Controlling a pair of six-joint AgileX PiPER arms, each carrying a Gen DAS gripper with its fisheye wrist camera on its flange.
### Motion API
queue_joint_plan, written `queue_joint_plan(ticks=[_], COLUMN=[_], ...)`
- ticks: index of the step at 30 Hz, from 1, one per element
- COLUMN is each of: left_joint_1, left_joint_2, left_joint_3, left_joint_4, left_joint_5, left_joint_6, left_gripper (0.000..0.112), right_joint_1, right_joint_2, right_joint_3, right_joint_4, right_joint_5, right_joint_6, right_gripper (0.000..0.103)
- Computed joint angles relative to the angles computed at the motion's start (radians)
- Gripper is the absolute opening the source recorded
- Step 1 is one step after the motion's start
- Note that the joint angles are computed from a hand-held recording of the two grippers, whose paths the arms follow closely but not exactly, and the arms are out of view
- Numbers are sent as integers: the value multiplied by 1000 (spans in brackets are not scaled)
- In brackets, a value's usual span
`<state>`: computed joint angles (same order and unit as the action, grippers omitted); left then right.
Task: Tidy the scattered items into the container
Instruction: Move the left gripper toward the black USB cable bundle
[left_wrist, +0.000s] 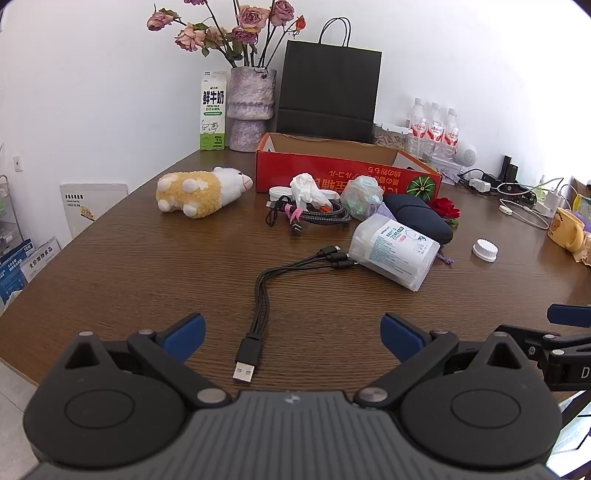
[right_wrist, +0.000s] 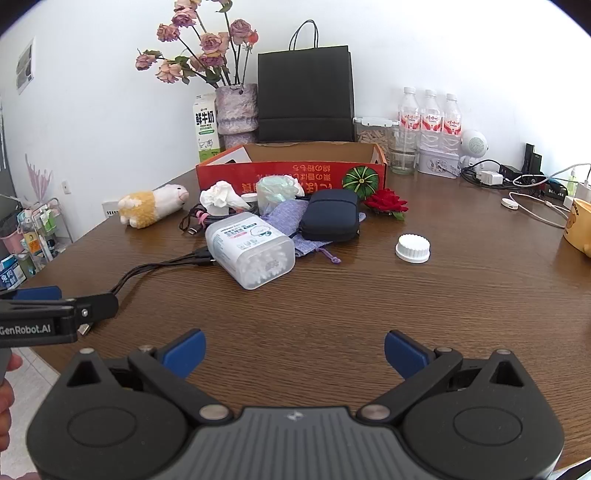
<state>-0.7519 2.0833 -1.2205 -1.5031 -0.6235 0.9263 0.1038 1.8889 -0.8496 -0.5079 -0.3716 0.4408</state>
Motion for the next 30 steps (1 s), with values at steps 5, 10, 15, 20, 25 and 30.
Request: queue_joint_plan(ticks=[5,10,15,20,25,30], left_joint_1=[2,5,12,31,51,85], left_joint_2=[-5,-5,-3,8,24,54], left_joint_3=[10,12,15,-1,-24,-69], left_joint_4=[8,9,19,20,-1,-38], left_joint_5=[3,8,22,54,71,100], left_joint_6=[-14,-16,-28,-16,5,55], left_gripper=[103,103,103,103,103,95], right_joint_1=[8,14,15,16,25,39], right_joint_2=[-5,-7,2,23,61,107], right_joint_3=[4,6,-7,-41,-89,-155], right_joint_4=[20,30,14,-41,-97,-142], right_joint_5=[4,7,17,33,42,65], right_joint_6=[-17,-24,-9,35,82,114], right_gripper=[103,103,103,103,103,103])
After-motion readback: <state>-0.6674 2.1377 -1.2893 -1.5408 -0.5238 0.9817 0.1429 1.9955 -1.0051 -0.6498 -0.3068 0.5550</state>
